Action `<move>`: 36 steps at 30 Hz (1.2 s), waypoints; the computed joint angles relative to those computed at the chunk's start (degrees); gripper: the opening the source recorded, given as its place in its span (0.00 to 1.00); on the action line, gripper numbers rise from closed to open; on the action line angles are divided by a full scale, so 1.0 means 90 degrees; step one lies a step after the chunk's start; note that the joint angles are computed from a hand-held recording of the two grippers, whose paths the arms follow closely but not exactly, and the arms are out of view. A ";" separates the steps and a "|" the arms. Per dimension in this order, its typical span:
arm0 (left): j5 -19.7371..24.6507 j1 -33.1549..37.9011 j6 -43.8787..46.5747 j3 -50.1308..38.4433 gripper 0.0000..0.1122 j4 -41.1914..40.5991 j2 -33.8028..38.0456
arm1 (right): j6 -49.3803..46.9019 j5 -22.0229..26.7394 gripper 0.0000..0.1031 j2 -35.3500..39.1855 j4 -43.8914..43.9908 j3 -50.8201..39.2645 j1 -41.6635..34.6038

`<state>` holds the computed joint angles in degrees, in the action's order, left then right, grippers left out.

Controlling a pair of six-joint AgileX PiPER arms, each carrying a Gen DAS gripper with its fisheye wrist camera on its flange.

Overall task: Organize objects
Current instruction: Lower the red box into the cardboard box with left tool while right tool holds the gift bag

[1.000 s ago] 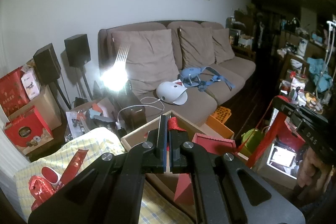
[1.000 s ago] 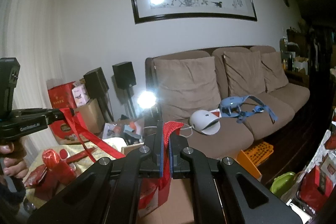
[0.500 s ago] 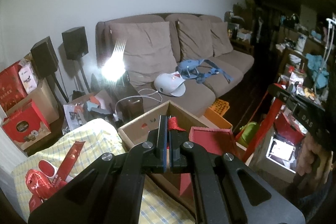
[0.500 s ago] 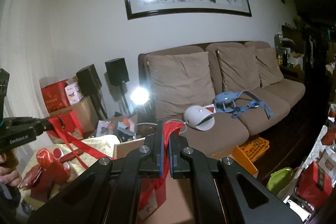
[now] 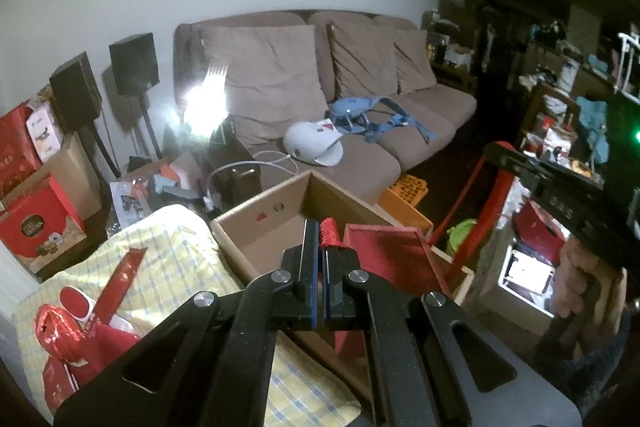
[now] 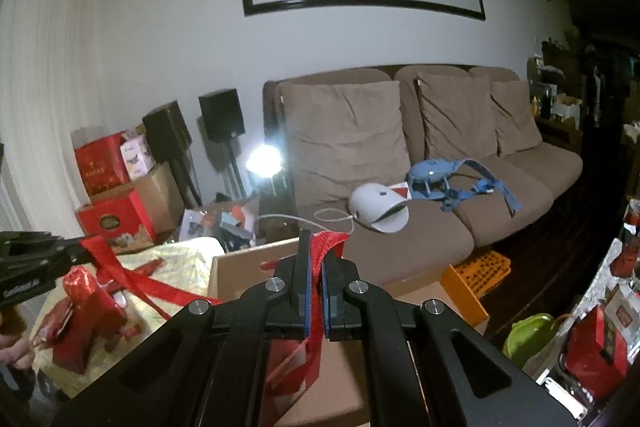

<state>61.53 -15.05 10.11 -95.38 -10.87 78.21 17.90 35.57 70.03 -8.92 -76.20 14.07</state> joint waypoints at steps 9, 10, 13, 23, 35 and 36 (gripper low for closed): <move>-0.0057 -0.0134 -0.0029 0.0386 0.01 -0.0055 -0.0355 | 0.0025 -0.0084 0.02 0.0106 -0.0012 0.0070 -0.0021; -0.0045 -0.0166 -0.0024 0.0385 0.01 -0.0052 -0.0373 | 0.0070 -0.0106 0.02 0.0101 -0.0042 0.0087 -0.0020; -0.0019 -0.0322 -0.0018 0.0429 0.01 -0.0049 -0.0469 | 0.0335 -0.0246 0.02 0.0036 -0.0262 0.0203 -0.0007; 0.0008 -0.0531 -0.0118 0.0210 0.01 -0.0003 -0.0358 | 0.1010 -0.0505 0.02 -0.0195 -0.1077 0.0443 0.0121; 0.0103 -0.0641 -0.0099 0.0372 0.01 -0.0008 -0.0446 | 0.0745 -0.0424 0.02 -0.0087 -0.0836 0.0317 0.0150; 0.0115 -0.0646 -0.0089 0.0389 0.01 -0.0013 -0.0468 | 0.0732 -0.0413 0.02 -0.0074 -0.0827 0.0307 0.0165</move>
<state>62.57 -20.87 9.31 -91.88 -10.98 74.00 24.49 31.85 69.36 -16.36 -73.44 15.55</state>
